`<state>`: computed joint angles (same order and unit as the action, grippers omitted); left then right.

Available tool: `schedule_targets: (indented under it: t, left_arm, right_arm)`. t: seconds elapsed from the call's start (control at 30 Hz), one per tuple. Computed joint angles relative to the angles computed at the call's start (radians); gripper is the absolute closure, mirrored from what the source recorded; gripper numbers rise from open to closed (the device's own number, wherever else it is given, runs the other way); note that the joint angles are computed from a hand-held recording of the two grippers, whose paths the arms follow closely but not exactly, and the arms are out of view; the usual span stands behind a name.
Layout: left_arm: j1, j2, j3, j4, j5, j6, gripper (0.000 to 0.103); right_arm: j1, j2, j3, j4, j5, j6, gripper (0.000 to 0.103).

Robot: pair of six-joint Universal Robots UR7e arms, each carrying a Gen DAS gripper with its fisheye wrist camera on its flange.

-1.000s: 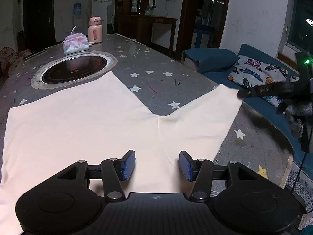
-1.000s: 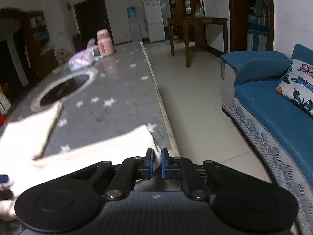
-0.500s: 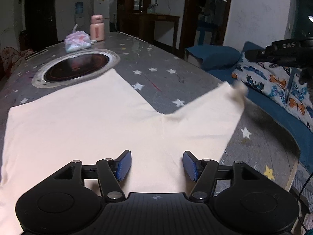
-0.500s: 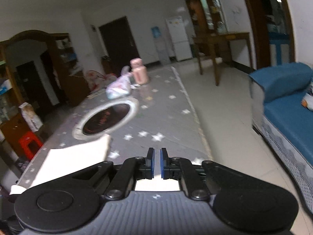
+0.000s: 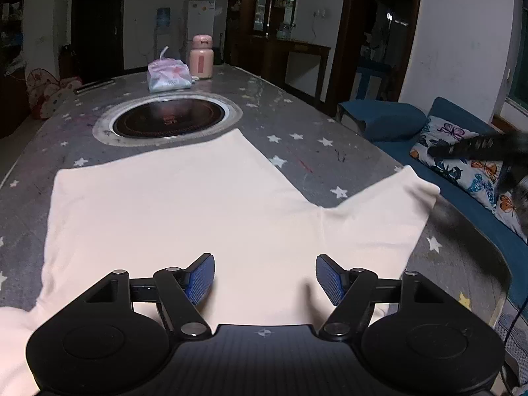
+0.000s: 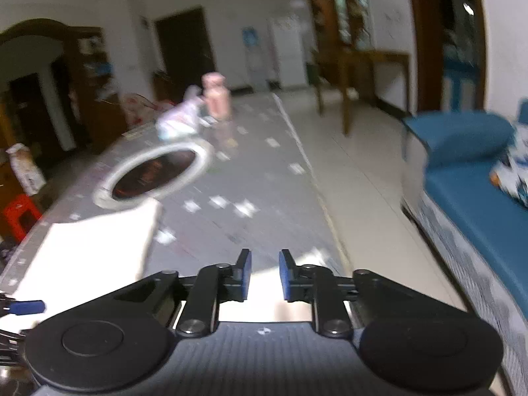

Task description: Fold clothes

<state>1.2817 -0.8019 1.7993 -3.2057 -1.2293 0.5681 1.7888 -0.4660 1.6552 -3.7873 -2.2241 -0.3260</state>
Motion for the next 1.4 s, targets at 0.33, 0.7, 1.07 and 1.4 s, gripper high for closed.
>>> schedule_targets:
  t: [0.33, 0.7, 1.07, 1.4]
  left_arm:
    - [-0.012, 0.022, -0.012, 0.019, 0.034, -0.009, 0.029]
    - [-0.017, 0.028, -0.014, 0.023, 0.050, -0.012, 0.029]
    - [-0.017, 0.023, -0.010, 0.007, 0.054, -0.013, 0.026]
    - [-0.013, -0.008, -0.015, -0.045, 0.048, -0.013, 0.026]
  right_arm:
    - [-0.063, 0.048, -0.013, -0.027, -0.092, -0.023, 0.067]
    - [-0.059, 0.062, -0.023, -0.034, -0.085, -0.042, 0.084]
    - [-0.045, 0.002, 0.035, -0.014, 0.049, 0.043, 0.094]
    - [0.024, -0.052, 0.014, 0.131, 0.274, 0.057, 0.095]
